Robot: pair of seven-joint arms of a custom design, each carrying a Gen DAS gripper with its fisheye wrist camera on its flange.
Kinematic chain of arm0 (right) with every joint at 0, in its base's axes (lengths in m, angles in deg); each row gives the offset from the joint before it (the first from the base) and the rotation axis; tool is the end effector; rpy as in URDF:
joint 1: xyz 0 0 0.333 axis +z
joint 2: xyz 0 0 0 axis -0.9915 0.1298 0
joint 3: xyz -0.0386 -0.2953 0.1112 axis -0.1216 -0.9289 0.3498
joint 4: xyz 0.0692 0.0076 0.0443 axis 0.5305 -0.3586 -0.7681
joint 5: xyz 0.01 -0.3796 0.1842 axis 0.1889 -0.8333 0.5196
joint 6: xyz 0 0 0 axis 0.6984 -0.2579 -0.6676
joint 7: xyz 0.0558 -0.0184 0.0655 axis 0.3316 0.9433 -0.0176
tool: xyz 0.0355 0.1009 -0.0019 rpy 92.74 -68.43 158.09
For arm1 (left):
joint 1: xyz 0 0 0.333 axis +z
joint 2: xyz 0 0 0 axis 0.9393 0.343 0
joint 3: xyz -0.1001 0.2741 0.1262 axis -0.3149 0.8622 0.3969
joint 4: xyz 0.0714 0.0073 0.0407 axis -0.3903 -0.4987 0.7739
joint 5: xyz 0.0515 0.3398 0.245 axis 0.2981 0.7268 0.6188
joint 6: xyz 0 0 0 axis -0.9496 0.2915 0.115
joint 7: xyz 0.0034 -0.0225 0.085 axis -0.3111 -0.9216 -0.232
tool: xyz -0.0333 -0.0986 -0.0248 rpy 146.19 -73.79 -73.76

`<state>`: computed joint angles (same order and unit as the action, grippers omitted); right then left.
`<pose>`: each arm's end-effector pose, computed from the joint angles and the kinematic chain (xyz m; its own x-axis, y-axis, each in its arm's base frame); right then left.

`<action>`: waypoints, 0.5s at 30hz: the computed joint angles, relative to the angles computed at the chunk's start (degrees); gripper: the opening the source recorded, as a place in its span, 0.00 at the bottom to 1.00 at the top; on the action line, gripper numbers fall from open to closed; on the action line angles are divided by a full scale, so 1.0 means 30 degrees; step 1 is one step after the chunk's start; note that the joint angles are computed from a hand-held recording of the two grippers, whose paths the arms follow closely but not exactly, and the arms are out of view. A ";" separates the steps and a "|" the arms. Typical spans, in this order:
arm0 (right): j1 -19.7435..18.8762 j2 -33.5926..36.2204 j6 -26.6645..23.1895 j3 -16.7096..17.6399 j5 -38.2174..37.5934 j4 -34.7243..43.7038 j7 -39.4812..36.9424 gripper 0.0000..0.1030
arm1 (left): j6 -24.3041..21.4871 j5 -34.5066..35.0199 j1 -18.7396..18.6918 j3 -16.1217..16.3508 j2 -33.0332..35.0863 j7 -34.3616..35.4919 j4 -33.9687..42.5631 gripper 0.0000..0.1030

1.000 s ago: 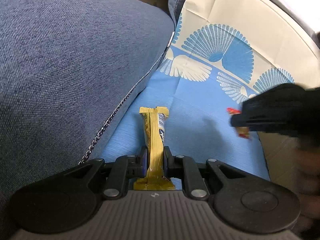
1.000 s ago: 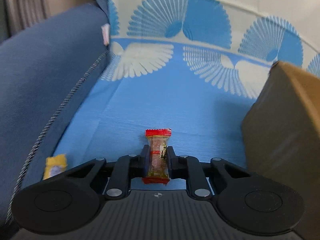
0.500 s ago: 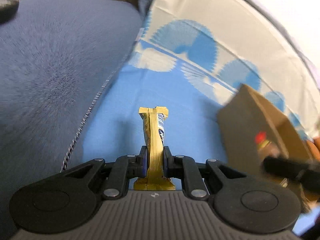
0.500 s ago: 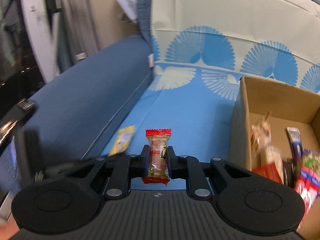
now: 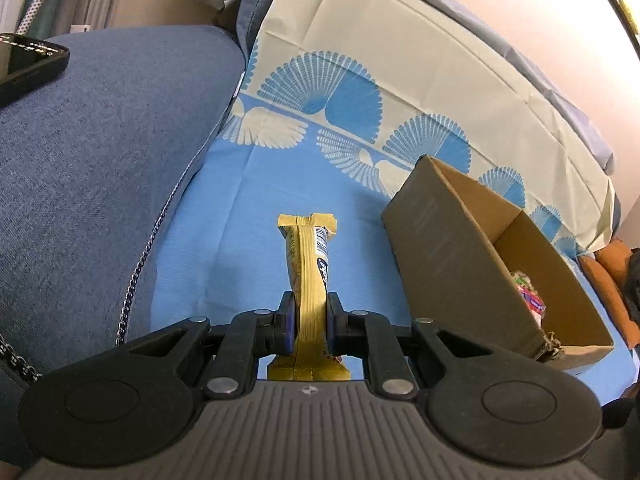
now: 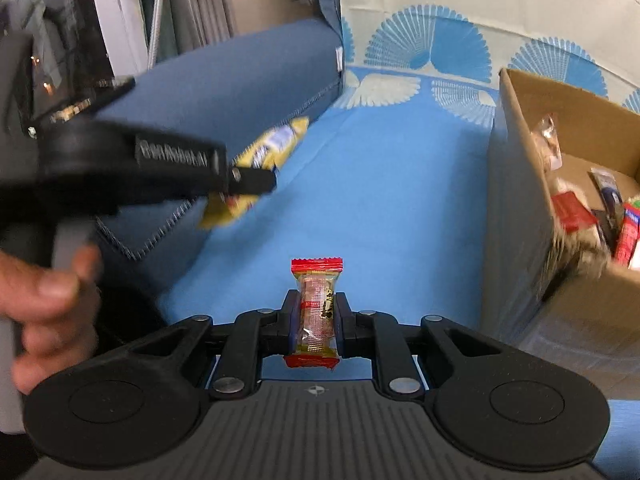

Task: Organize snacks
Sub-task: 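Carry the red candy with the right tool while the left tool carries the yellow bar toward the box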

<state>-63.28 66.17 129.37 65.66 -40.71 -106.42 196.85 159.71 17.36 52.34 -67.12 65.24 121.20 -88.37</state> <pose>0.4907 0.3228 0.4768 0.2864 -0.9460 -0.1518 -0.6671 -0.0832 -0.7403 0.5443 -0.1927 0.4645 -0.1595 -0.9329 0.3230 -0.6122 -0.1632 -0.7737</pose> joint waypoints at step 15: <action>0.0427 0.0498 -0.0317 -0.0598 -0.0016 -0.0027 -0.0034 0.17 | 0.0036 0.3753 0.0172 0.0201 0.0109 -0.2939 -0.0377 0.15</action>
<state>-62.00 67.67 128.42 63.86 -40.76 -106.50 196.75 159.82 28.61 52.86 -66.52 65.57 112.38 -89.50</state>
